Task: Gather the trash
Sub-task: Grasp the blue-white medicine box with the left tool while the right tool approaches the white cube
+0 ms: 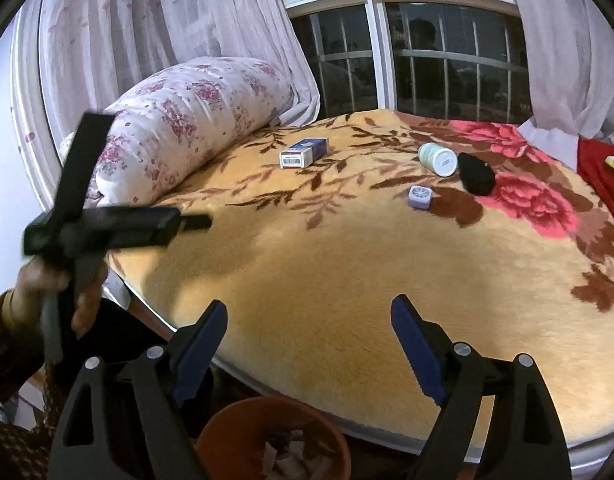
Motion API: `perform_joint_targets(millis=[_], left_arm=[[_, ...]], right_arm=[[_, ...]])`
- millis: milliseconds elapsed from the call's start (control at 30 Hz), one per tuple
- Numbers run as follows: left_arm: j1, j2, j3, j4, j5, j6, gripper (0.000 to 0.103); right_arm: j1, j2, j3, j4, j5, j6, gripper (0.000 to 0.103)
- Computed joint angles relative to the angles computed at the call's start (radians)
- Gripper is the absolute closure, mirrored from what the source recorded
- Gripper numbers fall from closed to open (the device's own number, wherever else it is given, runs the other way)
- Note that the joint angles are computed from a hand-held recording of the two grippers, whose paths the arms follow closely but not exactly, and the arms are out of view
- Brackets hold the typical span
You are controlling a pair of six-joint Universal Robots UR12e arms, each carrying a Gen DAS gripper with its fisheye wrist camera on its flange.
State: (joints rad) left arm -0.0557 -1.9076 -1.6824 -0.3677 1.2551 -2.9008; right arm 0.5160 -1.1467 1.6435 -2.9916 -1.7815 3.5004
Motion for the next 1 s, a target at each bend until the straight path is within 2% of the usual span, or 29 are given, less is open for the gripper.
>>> perform_joint_targets(millis=[133,233,467,533,633,800,867,900,1000], left_arm=[[-0.011,-0.071,0.102,0.039,0.032,-0.032,0.037],[-0.026,-0.138,0.205,0.019,0.076,-0.051,0.037],[-0.061,-0.296,0.456,-0.125,0.164,-0.109,0.037],[-0.065,-0.328,0.506,-0.167,0.171,-0.135,0.037],[-0.073,-0.366,0.561,-0.206,0.197,-0.139,0.037],[-0.089,-0.416,0.633,-0.222,0.25,-0.122,0.037],[-0.091,-0.435,0.661,-0.241,0.261,-0.118,0.053],[-0.09,-0.44,0.673,-0.26,0.255,-0.122,0.053],[-0.083,-0.422,0.639,-0.228,0.225,-0.159,0.053]], right_arm=[[-0.004,0.006,-0.001,-0.022,-0.003,0.0,0.019],[-0.012,0.006,0.003,-0.03,0.001,0.016,0.018],[-0.028,-0.001,0.018,-0.013,-0.006,0.044,0.018],[-0.032,-0.004,0.023,-0.012,-0.009,0.052,0.018],[-0.038,-0.006,0.027,-0.006,-0.016,0.063,0.018],[-0.046,-0.009,0.03,-0.001,-0.022,0.072,0.018],[-0.047,-0.008,0.028,0.003,-0.025,0.075,0.018],[-0.048,-0.008,0.026,0.005,-0.028,0.075,0.018],[-0.05,-0.004,0.016,0.028,-0.042,0.071,0.018]])
